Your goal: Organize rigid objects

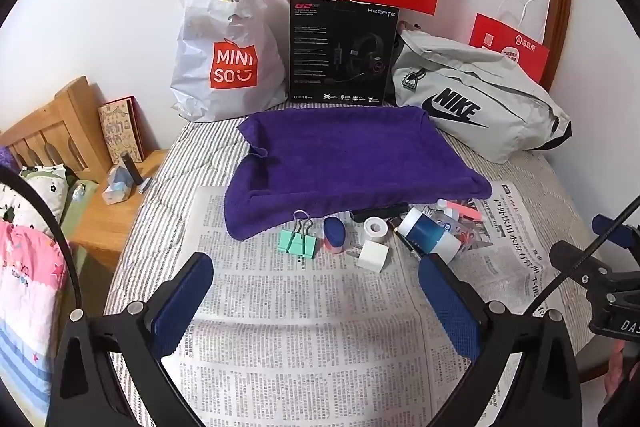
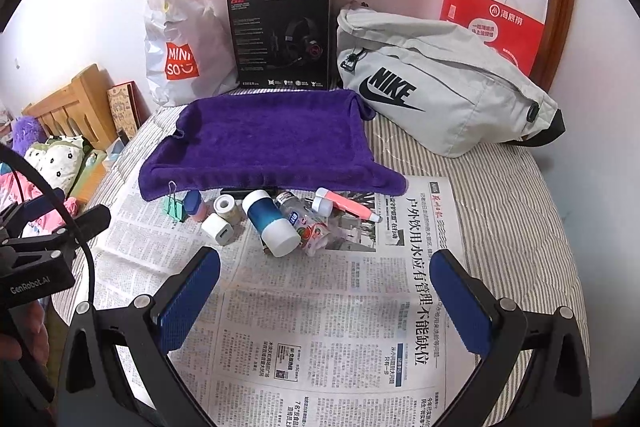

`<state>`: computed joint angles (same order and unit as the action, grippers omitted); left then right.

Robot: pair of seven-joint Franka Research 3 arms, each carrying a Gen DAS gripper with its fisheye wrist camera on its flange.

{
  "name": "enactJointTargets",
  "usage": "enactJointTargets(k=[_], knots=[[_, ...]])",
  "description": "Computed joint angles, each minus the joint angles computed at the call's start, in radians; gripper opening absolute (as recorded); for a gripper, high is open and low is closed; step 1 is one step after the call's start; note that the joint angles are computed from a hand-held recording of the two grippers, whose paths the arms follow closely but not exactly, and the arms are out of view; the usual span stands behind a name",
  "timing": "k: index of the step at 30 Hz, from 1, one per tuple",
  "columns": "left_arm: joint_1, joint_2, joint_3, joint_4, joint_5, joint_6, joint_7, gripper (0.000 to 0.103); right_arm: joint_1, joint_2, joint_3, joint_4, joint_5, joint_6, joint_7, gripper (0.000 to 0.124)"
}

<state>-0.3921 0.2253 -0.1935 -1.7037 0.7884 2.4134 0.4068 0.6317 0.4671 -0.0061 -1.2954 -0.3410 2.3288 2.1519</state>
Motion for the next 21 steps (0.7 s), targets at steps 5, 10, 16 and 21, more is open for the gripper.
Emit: enactJointTargets(k=[5,10,16,21], knots=[[-0.002,0.006,0.0,0.009,-0.008,0.0,-0.002,0.103,0.004,0.003,0.0,0.006,-0.003,-0.004,-0.001,0.103],[-0.002,0.003,0.001,0.003,-0.007,0.001,-0.005,0.103,0.005,0.002,0.0,0.004,-0.004,-0.004,-0.002,0.103],[-0.002,0.004,0.002,0.002,-0.004,0.003,-0.008,0.103,0.005,0.0,0.0,0.003,-0.004,-0.005,-0.001,0.103],[-0.003,0.002,0.003,-0.001,0.001,0.007,-0.012,0.103,0.005,0.001,0.001,0.003,-0.003,-0.005,-0.002,0.103]])
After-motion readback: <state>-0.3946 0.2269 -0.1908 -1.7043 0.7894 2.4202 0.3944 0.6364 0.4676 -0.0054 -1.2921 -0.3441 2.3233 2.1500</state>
